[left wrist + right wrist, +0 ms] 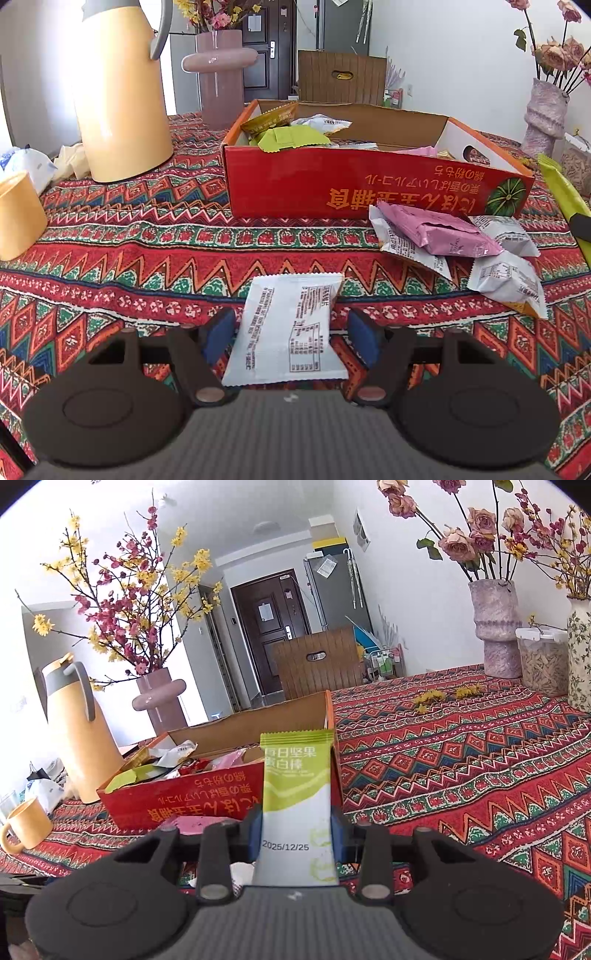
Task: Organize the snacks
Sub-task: 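Carry both held packets up and over the cardboard box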
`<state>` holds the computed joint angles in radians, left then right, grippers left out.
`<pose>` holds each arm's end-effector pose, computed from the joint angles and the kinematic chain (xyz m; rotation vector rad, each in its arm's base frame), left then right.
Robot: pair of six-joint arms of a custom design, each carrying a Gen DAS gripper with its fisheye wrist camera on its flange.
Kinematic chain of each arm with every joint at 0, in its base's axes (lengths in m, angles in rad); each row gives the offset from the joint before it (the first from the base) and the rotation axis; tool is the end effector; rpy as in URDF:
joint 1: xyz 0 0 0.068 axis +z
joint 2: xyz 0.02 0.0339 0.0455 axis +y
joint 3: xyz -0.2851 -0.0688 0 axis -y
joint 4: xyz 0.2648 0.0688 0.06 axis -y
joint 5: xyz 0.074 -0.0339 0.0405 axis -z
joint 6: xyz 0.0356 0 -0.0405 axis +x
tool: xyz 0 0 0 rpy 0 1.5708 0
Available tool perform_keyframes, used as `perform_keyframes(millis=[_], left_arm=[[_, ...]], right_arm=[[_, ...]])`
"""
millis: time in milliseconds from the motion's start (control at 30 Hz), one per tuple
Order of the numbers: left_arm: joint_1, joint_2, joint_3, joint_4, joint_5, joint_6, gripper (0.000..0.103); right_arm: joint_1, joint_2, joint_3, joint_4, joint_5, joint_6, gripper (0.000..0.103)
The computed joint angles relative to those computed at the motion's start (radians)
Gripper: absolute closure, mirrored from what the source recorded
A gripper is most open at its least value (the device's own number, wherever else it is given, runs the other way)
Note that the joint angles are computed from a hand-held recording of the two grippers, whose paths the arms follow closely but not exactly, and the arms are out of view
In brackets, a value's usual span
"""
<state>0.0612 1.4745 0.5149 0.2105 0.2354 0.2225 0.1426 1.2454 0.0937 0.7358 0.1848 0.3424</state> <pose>0.2732 0.0084 0.1409 0.3027 2.2778 -0.1273 0.1901 0.0207 0.1221 0.3161 1.9562 0.1315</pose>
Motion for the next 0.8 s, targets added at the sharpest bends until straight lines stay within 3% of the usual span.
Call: perform_keyframes(millis=[100, 200, 300, 800], left_arm=[[0.000, 0.005, -0.005, 0.017, -0.001, -0.002, 0.037], [0.004, 0.000, -0.012, 0.027, 0.007, -0.001, 0.052], [0.007, -0.005, -0.018, 0.033, 0.014, 0.003, 0.055], [0.022, -0.108, -0.051, 0.051, 0.077, 0.007, 0.058]], right_arm=[[-0.001, 0.012, 0.002, 0.006, -0.003, 0.002, 0.068], [0.002, 0.021, 0.004, 0.010, -0.004, 0.004, 0.068], [0.012, 0.023, 0.008, 0.003, 0.003, 0.007, 0.068], [0.034, -0.025, 0.006, -0.022, 0.016, -0.003, 0.068]])
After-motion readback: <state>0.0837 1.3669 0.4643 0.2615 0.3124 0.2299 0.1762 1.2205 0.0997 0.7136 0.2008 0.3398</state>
